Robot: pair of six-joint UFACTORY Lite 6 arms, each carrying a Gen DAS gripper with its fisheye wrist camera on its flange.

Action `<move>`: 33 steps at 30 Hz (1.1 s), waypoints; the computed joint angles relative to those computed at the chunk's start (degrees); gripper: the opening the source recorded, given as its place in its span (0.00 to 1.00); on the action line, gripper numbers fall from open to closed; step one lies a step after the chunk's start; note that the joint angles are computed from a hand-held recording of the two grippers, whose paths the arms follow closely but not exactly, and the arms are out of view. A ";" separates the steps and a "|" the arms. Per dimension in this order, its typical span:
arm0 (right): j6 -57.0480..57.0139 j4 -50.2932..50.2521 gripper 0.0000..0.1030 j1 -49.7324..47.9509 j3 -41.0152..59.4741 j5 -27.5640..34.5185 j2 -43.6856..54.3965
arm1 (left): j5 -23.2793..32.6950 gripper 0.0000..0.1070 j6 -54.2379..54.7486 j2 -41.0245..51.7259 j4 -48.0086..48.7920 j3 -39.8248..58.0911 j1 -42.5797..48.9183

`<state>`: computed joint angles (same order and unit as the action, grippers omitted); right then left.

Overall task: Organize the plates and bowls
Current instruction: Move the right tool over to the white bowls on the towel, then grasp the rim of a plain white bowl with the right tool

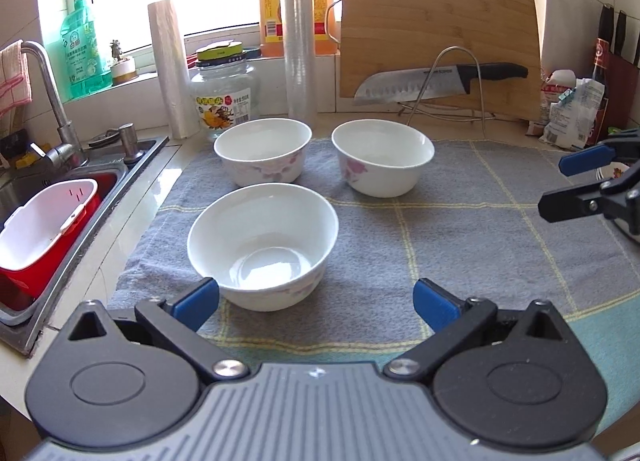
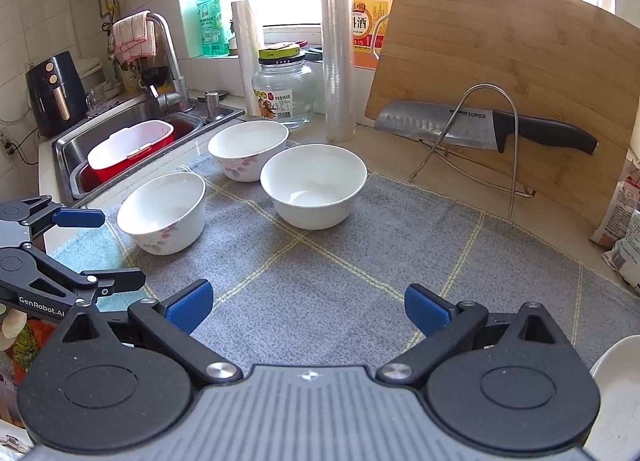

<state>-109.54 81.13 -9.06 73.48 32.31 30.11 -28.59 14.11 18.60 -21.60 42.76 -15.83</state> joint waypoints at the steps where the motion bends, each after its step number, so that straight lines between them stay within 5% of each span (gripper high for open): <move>1: 1.12 0.13 1.00 1.26 -0.06 -1.20 -0.12 | -0.12 0.96 -1.74 0.48 3.55 -0.16 1.75; 8: 11.12 -3.21 1.00 11.45 4.45 -7.28 2.16 | -4.15 0.96 -14.97 4.09 29.00 0.12 13.50; 19: 31.52 -17.25 0.99 21.95 22.73 -8.94 14.95 | -4.92 0.95 -25.10 12.13 51.99 7.92 21.47; 33: 56.16 -37.00 0.75 25.43 48.39 -1.61 32.14 | -8.44 0.87 -31.03 16.34 63.50 13.52 24.15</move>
